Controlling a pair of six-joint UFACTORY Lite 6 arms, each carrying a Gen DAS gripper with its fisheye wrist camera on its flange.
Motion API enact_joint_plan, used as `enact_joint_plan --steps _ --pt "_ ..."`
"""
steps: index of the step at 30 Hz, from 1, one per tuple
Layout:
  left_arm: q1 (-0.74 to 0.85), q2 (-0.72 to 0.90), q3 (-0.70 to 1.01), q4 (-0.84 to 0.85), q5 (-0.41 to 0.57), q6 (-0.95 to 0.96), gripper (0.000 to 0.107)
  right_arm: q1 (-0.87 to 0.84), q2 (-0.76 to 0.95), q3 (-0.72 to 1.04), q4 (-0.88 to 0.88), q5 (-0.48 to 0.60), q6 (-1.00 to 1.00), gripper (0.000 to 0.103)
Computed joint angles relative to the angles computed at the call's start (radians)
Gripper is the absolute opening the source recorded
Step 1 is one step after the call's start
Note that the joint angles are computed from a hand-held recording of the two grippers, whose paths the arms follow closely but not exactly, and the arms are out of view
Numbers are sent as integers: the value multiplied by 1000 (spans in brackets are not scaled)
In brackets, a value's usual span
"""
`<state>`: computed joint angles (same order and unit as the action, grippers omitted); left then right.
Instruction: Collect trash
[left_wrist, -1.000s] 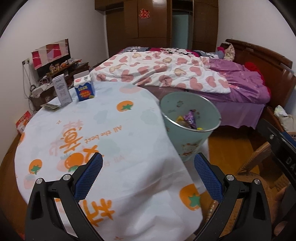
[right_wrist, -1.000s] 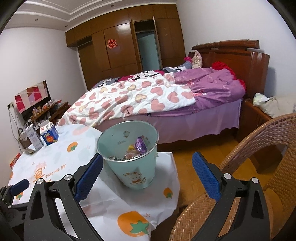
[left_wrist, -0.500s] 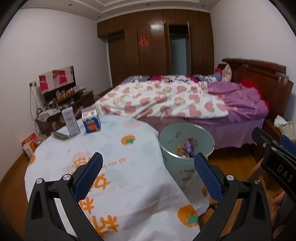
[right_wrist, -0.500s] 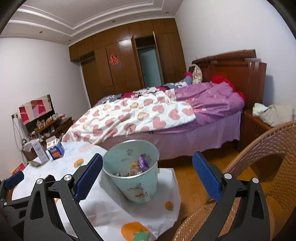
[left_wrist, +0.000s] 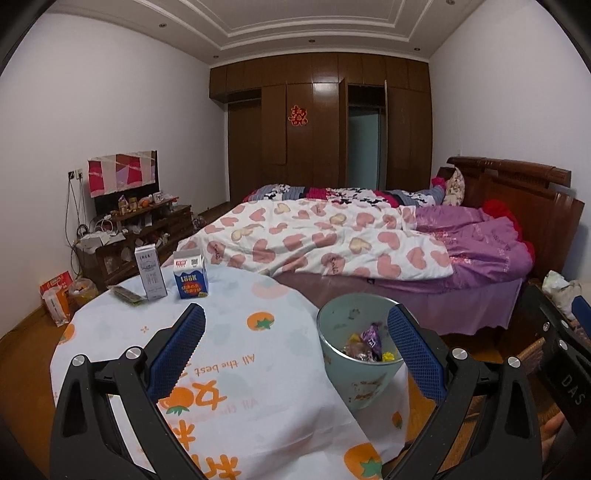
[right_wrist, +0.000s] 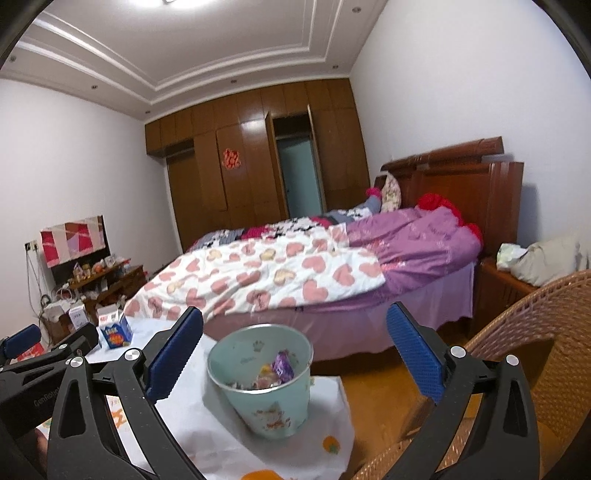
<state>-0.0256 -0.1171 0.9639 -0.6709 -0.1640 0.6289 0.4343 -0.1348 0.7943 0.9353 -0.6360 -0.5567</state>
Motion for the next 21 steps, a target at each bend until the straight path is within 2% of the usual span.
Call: enact_joint_plan --steps 10,21 --pt "-26 -29 -24 -84 -36 104 97 7 -1 -2 0 -10 -3 98" --pt "-26 -38 -17 -107 -1 121 97 10 -8 -6 6 -15 -2 98"
